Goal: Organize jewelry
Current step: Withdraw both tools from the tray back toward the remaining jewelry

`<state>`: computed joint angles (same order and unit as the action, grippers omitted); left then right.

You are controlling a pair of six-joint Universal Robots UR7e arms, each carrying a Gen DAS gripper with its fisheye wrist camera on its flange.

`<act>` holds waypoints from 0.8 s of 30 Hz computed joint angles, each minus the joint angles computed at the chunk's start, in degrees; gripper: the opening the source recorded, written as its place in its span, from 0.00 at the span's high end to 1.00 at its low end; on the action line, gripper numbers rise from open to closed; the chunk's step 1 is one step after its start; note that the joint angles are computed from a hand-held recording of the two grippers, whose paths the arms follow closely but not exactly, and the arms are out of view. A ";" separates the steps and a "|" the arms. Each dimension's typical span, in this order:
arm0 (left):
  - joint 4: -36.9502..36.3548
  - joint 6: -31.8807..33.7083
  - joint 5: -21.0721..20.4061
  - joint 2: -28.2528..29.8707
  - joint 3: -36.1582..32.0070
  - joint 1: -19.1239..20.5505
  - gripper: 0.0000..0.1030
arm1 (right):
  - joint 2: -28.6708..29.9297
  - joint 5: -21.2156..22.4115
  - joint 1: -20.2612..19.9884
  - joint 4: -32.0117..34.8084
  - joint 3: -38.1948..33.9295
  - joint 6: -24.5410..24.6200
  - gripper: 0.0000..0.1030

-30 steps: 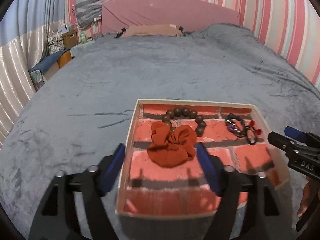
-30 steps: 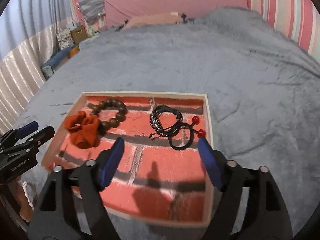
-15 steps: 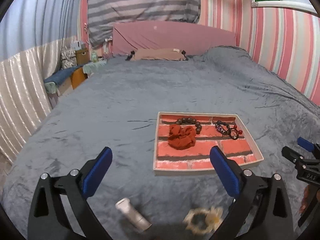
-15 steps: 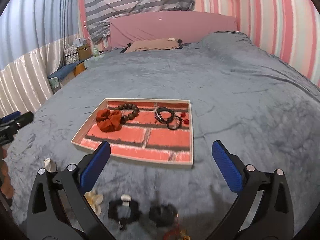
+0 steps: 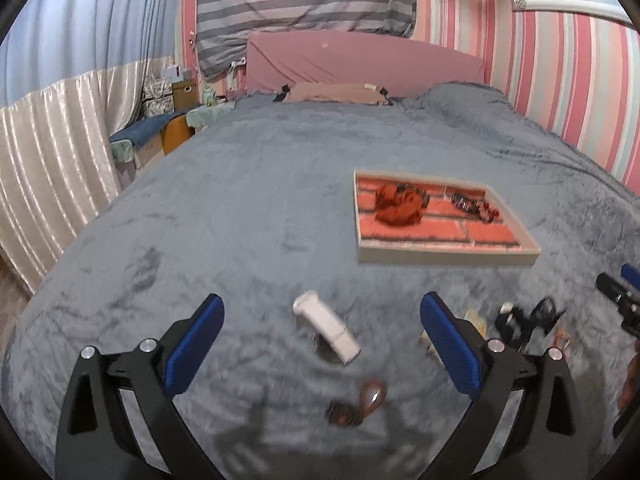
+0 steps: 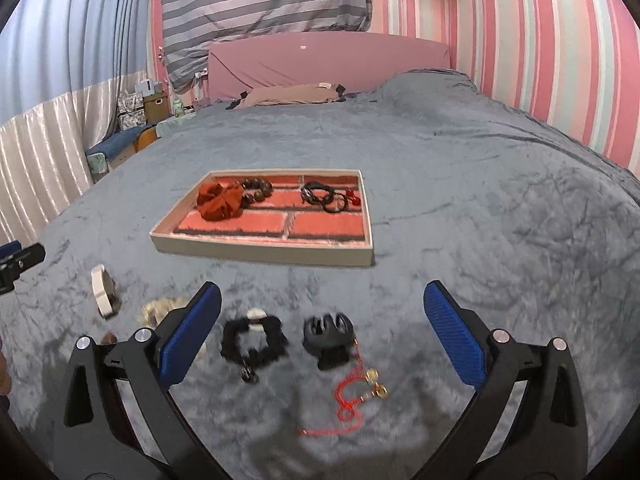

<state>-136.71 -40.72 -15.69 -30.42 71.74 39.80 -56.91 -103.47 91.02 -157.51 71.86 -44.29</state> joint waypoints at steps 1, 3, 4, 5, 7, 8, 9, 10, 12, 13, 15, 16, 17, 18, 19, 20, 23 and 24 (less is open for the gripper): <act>-0.58 -0.67 -0.52 -0.37 1.51 -0.04 0.06 | -0.31 -0.11 -0.25 -0.78 0.79 -0.07 0.04; -2.26 -1.23 -1.22 -0.72 4.18 -0.11 0.06 | -0.99 -0.18 -0.99 -1.63 2.21 -0.21 0.04; -2.73 -1.40 -1.16 -0.65 4.90 -0.14 0.06 | -1.24 -0.46 -1.32 -1.94 2.82 -0.45 0.04; -3.11 -1.57 -1.08 -0.59 5.53 -0.14 0.06 | -1.44 -0.91 -1.63 -2.34 3.45 -0.71 0.04; -2.11 -3.55 -1.57 -0.64 7.04 0.01 0.06 | -1.56 -1.96 -2.34 -2.82 4.41 -0.76 0.04; -1.89 -4.11 -2.00 -0.67 7.42 0.14 0.06 | -1.71 -2.22 -2.62 -3.03 4.95 -0.79 0.04; -1.40 -5.32 -2.82 -0.71 8.08 0.30 0.06 | -1.60 -2.84 -2.96 -3.22 5.31 -0.93 0.04; -1.09 -6.28 -3.50 -0.72 8.56 0.49 0.07 | -1.53 -3.31 -3.18 -3.57 5.65 -1.31 0.04; -0.26 -7.57 -4.44 -0.80 9.21 0.98 0.07 | -1.28 -4.17 -3.73 -4.41 6.10 -2.22 0.04; 0.81 -8.39 -4.77 -0.70 9.22 1.16 0.07 | -1.15 -4.45 -3.99 -4.53 6.21 -2.44 0.04; 0.82 -8.19 -5.21 -0.43 9.26 1.36 0.07 | -0.74 -5.22 -4.37 -4.30 6.13 -2.45 0.04; 0.08 -7.57 -5.32 -0.29 9.24 1.42 0.07 | -0.46 -5.54 -4.50 -4.31 5.97 -2.55 0.05; -1.15 -6.65 -5.30 -0.09 9.28 1.45 0.07 | -0.21 -5.88 -4.59 -4.45 5.83 -2.70 0.05; -1.88 -5.96 -5.35 0.06 9.27 1.52 0.07 | 0.07 -6.25 -4.74 -4.52 5.64 -2.83 0.05; -1.88 -5.80 -5.45 0.14 9.26 1.57 0.07 | 0.27 -6.39 -4.91 -4.17 5.42 -2.68 0.05; -1.74 -5.67 -5.67 0.11 9.28 1.67 0.07 | 0.39 -6.33 -5.06 -3.73 5.21 -2.40 0.05; -1.31 -5.01 -6.26 0.52 8.80 2.00 0.07 | 0.83 -6.67 -5.24 -3.60 4.86 -2.35 0.05; -2.10 -4.19 -6.28 0.67 8.79 2.02 0.07 | 1.03 -6.85 -5.25 -3.65 4.74 -2.63 0.05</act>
